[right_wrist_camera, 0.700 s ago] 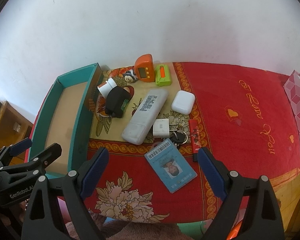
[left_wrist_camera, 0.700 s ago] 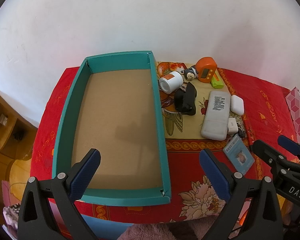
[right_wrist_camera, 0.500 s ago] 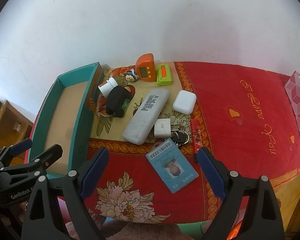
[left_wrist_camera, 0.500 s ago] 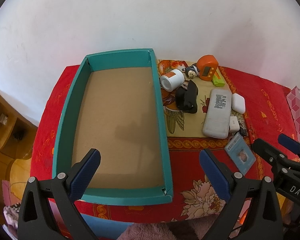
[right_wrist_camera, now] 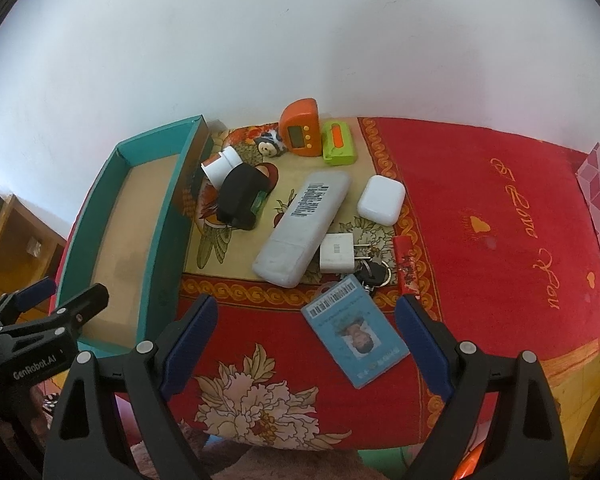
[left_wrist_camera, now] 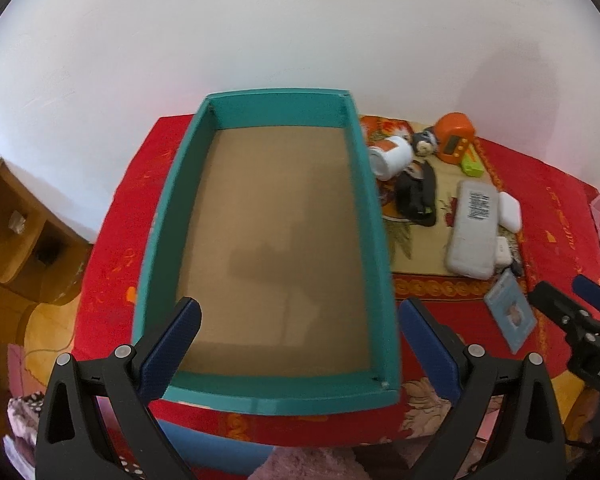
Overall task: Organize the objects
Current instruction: 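Move the left tool to hold the teal tray's wall while the right tool approaches the items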
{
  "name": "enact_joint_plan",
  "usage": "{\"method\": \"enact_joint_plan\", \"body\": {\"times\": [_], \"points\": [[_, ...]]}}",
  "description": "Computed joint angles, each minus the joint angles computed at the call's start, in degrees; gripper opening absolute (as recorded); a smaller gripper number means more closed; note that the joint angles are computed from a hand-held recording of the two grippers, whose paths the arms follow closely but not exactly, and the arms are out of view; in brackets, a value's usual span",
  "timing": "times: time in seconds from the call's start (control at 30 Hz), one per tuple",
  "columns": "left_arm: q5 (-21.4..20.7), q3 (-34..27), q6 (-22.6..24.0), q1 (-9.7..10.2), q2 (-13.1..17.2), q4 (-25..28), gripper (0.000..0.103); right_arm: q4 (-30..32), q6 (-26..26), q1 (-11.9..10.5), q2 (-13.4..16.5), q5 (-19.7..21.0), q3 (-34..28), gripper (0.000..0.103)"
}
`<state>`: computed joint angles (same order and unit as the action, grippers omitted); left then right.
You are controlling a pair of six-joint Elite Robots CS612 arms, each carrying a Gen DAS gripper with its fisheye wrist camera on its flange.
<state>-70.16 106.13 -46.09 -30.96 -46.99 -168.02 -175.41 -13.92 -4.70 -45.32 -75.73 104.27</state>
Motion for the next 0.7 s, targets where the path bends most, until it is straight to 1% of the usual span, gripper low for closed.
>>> {"method": "enact_joint_plan", "body": {"times": [0.23, 0.43, 0.7], "points": [[1.25, 1.38, -3.13, 1.38, -0.32, 1.62, 0.102, 0.58, 0.22, 0.55, 0.26, -0.59, -0.41, 0.091], [0.45, 2.53, -5.09, 2.8, -0.29, 2.8, 0.102, 0.85, 0.61, 1.03, 0.48, -1.16, -0.6, 0.091], [-2.09, 3.61, -4.31, 4.08, 0.24, 2.14, 0.101, 0.95, 1.95, 1.85, 0.7, -2.59, -0.67, 0.091]]}}
